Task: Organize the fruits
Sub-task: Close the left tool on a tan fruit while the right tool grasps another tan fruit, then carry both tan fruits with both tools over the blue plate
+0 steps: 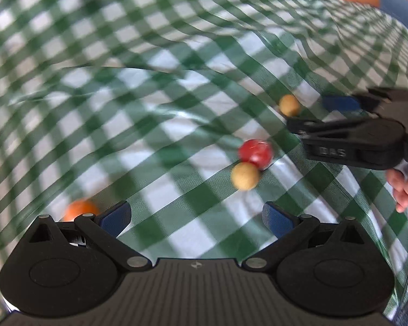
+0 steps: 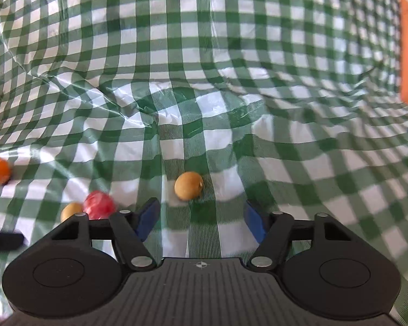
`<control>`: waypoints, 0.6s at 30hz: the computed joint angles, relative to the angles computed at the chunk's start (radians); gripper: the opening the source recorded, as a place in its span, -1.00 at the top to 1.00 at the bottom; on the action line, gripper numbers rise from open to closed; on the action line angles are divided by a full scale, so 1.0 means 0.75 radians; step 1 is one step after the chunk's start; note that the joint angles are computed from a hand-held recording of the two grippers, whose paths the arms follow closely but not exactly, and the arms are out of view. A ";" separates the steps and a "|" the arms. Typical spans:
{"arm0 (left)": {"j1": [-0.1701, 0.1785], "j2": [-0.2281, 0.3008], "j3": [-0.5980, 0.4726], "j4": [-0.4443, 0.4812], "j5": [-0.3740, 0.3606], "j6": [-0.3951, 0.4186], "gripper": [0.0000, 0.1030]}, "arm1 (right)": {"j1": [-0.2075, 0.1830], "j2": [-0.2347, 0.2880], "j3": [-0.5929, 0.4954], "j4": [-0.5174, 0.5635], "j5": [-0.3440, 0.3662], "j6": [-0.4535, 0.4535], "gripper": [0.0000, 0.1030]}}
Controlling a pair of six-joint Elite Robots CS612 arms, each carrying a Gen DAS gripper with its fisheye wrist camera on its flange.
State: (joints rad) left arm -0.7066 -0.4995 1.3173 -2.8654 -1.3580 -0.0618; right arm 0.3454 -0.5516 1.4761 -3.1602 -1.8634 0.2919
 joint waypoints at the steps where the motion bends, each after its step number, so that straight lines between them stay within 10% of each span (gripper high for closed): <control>1: -0.001 0.019 -0.026 0.008 -0.008 0.016 -0.99 | -0.009 0.015 -0.018 0.003 0.023 -0.012 -0.31; 3: -0.001 0.049 -0.067 0.014 -0.016 0.021 -0.97 | -0.015 0.045 -0.044 -0.034 0.048 -0.066 -0.34; 5: 0.001 0.070 -0.087 -0.013 -0.029 0.010 -0.54 | -0.010 0.065 -0.065 -0.063 0.043 -0.137 -0.32; 7: 0.014 0.072 -0.086 -0.050 -0.124 -0.015 0.40 | -0.007 0.078 -0.076 -0.089 0.036 -0.158 -0.14; 9: 0.012 0.066 -0.073 -0.068 -0.126 -0.015 0.49 | -0.005 0.083 -0.081 -0.098 0.022 -0.165 0.45; 18: 0.013 -0.082 0.154 -0.203 -0.078 -0.086 0.49 | 0.034 0.002 0.009 -0.114 -0.116 -0.044 0.46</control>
